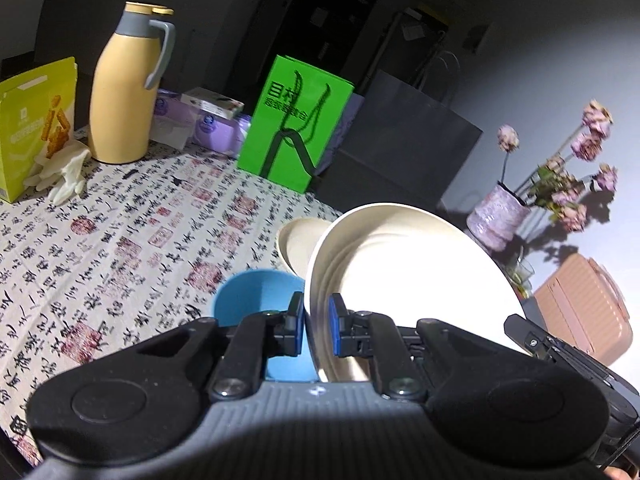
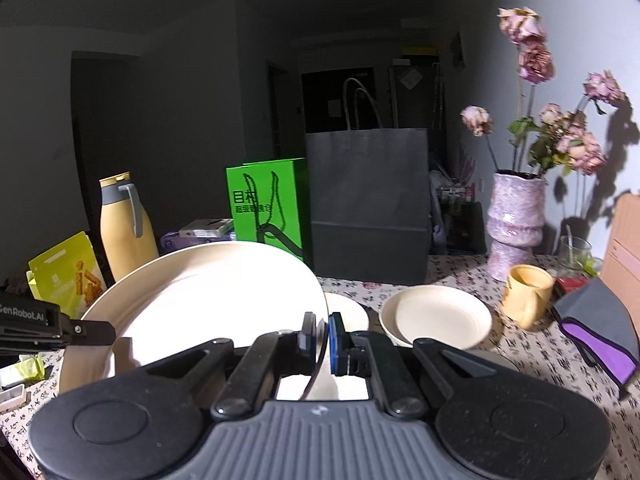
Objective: Organize plates and bowls
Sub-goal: 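Carry the beige plate with both grippers toward the blue bowl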
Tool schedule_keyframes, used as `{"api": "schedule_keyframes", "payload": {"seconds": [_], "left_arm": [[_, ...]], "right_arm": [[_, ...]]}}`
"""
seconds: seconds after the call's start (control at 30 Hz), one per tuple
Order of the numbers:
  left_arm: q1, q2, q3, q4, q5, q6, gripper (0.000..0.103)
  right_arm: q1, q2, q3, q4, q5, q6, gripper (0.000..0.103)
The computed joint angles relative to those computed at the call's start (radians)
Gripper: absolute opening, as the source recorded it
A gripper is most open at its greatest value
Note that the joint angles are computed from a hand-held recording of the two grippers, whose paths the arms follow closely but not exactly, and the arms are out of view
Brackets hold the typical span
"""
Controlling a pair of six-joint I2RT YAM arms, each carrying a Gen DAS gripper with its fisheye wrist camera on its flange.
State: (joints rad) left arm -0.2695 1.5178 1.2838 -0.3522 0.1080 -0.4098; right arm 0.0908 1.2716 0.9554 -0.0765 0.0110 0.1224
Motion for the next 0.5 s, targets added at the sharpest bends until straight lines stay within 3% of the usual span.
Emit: {"api": "schedule_keyframes", "payload": {"seconds": [0.5], "left_arm": [[-0.083,-0.06,-0.173,0.069,-0.008,0.035,0.013]], "right_arm": [[-0.069,-0.195,-0.245,0.027,-0.014,0.031,0.006]]}}
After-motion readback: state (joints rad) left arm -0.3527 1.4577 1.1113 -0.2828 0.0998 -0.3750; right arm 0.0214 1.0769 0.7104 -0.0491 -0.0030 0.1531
